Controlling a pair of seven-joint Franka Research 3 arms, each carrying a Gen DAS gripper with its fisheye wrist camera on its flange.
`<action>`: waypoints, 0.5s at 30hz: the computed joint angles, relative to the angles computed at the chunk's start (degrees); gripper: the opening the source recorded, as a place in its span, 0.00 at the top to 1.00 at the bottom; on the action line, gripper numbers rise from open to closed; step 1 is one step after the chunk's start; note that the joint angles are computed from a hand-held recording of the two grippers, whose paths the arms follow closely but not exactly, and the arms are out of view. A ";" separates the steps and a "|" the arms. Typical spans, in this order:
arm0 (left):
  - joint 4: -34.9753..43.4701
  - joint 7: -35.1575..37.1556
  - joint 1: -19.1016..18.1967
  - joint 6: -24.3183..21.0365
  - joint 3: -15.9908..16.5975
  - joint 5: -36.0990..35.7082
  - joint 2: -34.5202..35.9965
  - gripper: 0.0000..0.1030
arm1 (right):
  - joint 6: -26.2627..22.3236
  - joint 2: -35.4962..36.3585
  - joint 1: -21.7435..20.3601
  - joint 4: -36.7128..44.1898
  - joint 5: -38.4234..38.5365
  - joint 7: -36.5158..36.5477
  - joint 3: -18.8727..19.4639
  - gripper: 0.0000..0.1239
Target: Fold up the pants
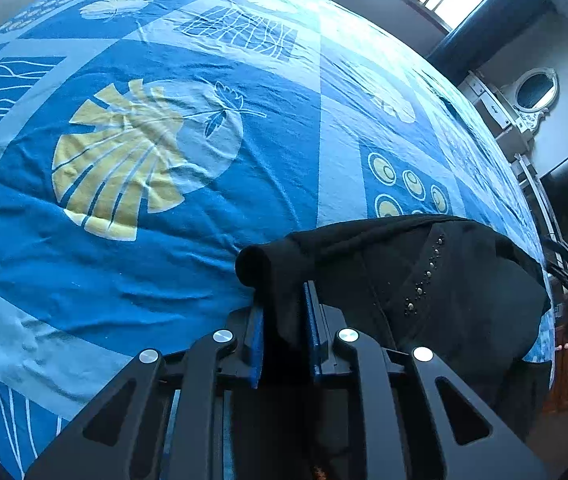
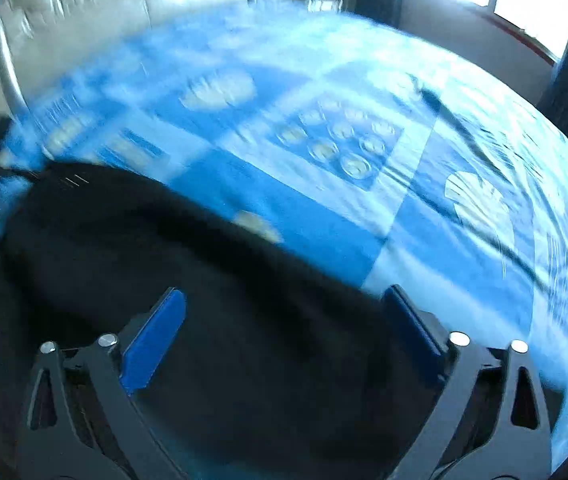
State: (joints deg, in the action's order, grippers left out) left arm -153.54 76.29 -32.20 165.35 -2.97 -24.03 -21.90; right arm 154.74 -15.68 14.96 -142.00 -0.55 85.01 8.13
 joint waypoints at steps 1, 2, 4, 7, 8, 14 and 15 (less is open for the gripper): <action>0.01 0.12 -0.01 -0.05 0.04 0.00 0.01 0.83 | -2.28 2.96 -0.58 2.54 -1.44 -0.85 0.01 0.46; 0.03 0.08 0.08 -0.02 -0.05 0.05 0.09 0.83 | -3.92 4.76 -0.48 4.10 -2.05 -1.24 -0.01 0.54; 0.24 -0.45 0.48 -0.15 -0.47 0.41 0.31 0.83 | -6.66 8.44 0.00 6.91 -3.21 -3.62 -0.67 0.54; 0.82 -1.56 1.51 -1.19 -1.35 1.73 0.57 0.82 | -6.54 9.33 0.52 6.74 1.01 -9.17 -1.71 0.51; 1.41 -2.36 2.27 -1.91 -1.98 2.71 0.90 0.82 | -8.34 9.54 1.99 7.29 7.95 -13.29 -3.76 0.67; 2.64 -5.67 4.53 -2.70 -4.33 6.66 1.37 0.89 | -2.18 2.54 1.03 0.44 1.60 -6.14 -0.26 0.91; 2.42 -6.07 4.13 -1.91 -4.06 6.09 1.10 0.91 | -0.46 0.55 0.74 -1.19 0.19 -4.42 0.43 0.91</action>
State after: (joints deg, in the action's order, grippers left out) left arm -151.12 70.21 -28.07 163.45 -7.03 -17.94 -20.81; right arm 154.28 -15.13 15.71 -143.19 -0.37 80.60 8.56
